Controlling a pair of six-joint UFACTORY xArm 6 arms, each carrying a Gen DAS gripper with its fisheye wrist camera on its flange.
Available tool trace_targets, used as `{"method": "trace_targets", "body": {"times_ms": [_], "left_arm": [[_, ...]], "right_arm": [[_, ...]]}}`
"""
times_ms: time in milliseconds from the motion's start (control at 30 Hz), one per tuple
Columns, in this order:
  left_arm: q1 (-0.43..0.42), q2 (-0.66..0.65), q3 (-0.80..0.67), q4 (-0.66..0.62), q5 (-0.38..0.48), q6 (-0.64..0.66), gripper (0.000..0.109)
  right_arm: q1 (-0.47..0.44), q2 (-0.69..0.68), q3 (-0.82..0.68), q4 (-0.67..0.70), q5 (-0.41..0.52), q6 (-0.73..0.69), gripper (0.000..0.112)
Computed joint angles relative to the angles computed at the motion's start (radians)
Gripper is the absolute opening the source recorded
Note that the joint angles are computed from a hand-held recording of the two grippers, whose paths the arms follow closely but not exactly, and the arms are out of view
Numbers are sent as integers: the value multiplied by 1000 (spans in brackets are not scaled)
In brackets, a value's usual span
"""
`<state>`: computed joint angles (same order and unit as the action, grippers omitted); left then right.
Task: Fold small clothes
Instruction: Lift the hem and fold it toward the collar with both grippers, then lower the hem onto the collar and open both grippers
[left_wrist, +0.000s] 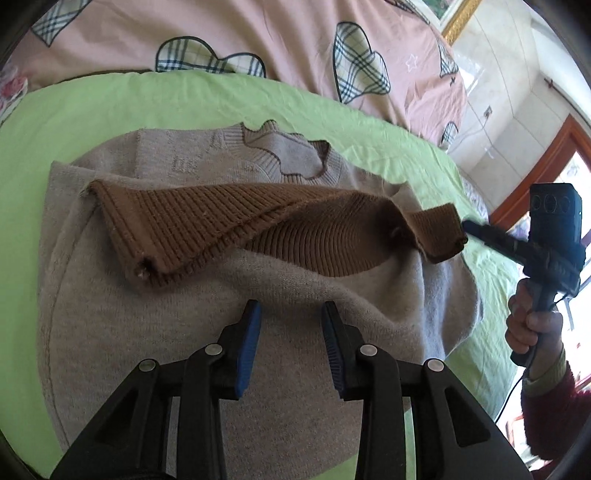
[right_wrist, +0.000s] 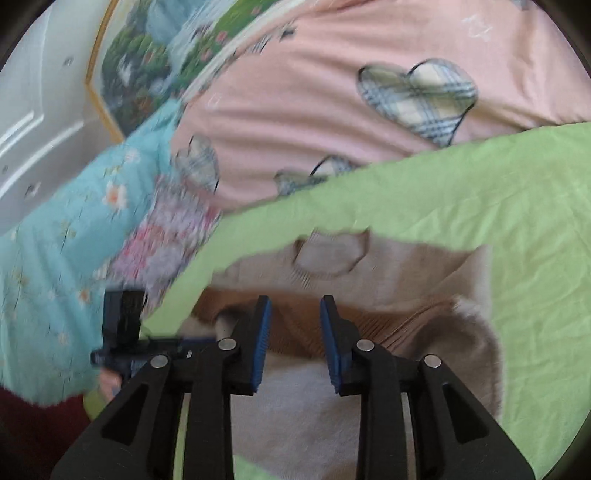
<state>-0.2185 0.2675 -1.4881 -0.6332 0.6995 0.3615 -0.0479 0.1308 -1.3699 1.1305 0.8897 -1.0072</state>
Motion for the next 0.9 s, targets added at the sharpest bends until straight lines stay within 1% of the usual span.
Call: {"method": "trace_targets", "body": {"times_ms": [33, 100, 133, 200, 267, 300, 333, 400, 433, 467, 500, 533, 567, 633, 667, 700, 733, 800, 833, 867, 900], "left_arm": [[-2, 7, -10, 15, 7, -3, 35], [-4, 21, -30, 19, 26, 12, 35], [-4, 28, -40, 20, 31, 16, 36], [-5, 46, -64, 28, 46, 22, 38], [-3, 76, -102, 58, 69, 17, 38], [-2, 97, -129, 78, 77, 17, 38], [2, 121, -160, 92, 81, 21, 38], [9, 167, -219, 143, 77, -7, 36], [19, 209, -276, 190, 79, -46, 35], [27, 241, -320, 218, 80, -74, 30], [36, 273, -363, 276, 67, -125, 29], [46, 313, -419, 352, 58, -189, 28], [63, 360, -489, 387, 74, -237, 24], [91, 427, -590, 413, 90, -299, 19], [100, 442, -613, 439, 86, -337, 14], [108, 446, -623, 452, 82, -368, 14], [115, 431, -603, 463, 63, -402, 14], [122, 346, -471, 432, -21, -417, 17], [120, 308, -414, 434, -52, -424, 18], [116, 261, -344, 452, -87, -442, 25], [111, 215, -277, 451, -122, -447, 30]], "right_arm": [[7, 18, -13, -66, 78, 12, 30], [21, 30, -15, -137, 141, 2, 30], [26, 41, -20, -164, 156, 7, 30], [35, 64, -27, -199, 136, 30, 30], [32, 130, -92, -266, 150, 103, 30], [40, 155, -115, -324, 109, 142, 30], [43, 191, -156, -384, 88, 181, 27], [36, 267, -262, -413, 103, 209, 25], [43, 296, -307, -466, 61, 243, 25], [49, 313, -332, -508, 24, 267, 25], [57, 333, -356, -564, -44, 297, 26], [62, 363, -388, -660, -124, 369, 27], [57, 400, -429, -714, -163, 433, 27], [22, 496, -562, -736, -163, 568, 27], [13, 512, -583, -736, -170, 598, 27], [5, 520, -589, -741, -192, 637, 27], [-4, 514, -582, -714, -207, 651, 27], [-9, 465, -521, -583, -233, 586, 28], [-7, 424, -472, -494, -235, 505, 28], [-5, 403, -452, -443, -222, 451, 28], [-1, 376, -430, -368, -181, 370, 34]]}}
